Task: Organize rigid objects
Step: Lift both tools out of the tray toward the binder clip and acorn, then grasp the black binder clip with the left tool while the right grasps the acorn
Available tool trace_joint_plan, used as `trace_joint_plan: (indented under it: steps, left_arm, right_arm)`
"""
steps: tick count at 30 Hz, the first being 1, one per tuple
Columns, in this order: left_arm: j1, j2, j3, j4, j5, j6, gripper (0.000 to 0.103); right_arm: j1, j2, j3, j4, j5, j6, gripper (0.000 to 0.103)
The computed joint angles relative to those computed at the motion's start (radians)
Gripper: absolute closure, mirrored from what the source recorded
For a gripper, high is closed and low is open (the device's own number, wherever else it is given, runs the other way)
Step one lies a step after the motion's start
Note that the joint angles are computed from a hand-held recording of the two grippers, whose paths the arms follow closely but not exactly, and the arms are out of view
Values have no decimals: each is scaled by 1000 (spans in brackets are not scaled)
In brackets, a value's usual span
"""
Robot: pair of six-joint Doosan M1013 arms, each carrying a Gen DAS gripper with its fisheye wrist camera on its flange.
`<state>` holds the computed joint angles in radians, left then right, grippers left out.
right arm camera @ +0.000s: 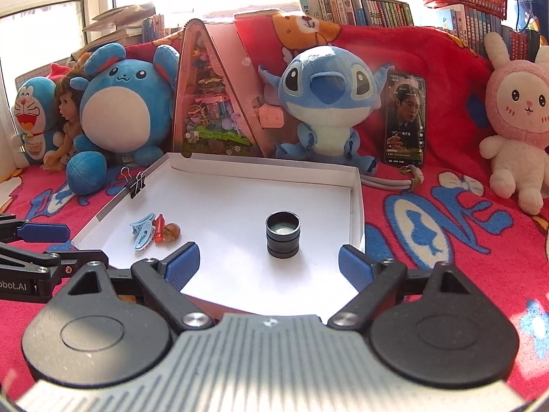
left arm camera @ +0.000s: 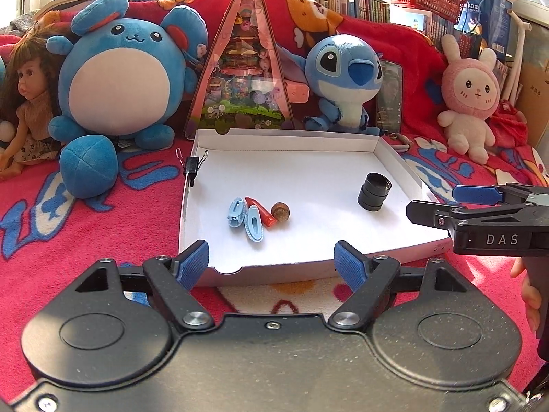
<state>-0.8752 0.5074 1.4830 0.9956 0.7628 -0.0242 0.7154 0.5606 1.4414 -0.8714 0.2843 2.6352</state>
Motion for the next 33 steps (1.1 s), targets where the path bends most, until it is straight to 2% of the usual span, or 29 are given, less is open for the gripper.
trace_joint_plan:
  steps: [12,23,25,27,30,33]
  left_arm:
    - [-42,-20,56,72,6,-82,24]
    - [-72,-35,112,76,26,-130,24]
    - [-75,-40,124,72,22,-127,24]
    - [-75,-45,135,67,19,-132,24]
    - [-77,-51,150,73,10,-152,24]
    - [-79,-52,158,74,0,-158,24]
  right_arm:
    - [18,-40,86,-132,-50,70,3]
    - [29,-78,172,-131,-127,40,1]
    - [30,-86,185,-38,-146,-55,1]
    - [31,-93,195,119,-156,-218,1]
    - [36,-102,211,225,-166,-334,1]
    - [40,-105,221,284,-175,-384,1]
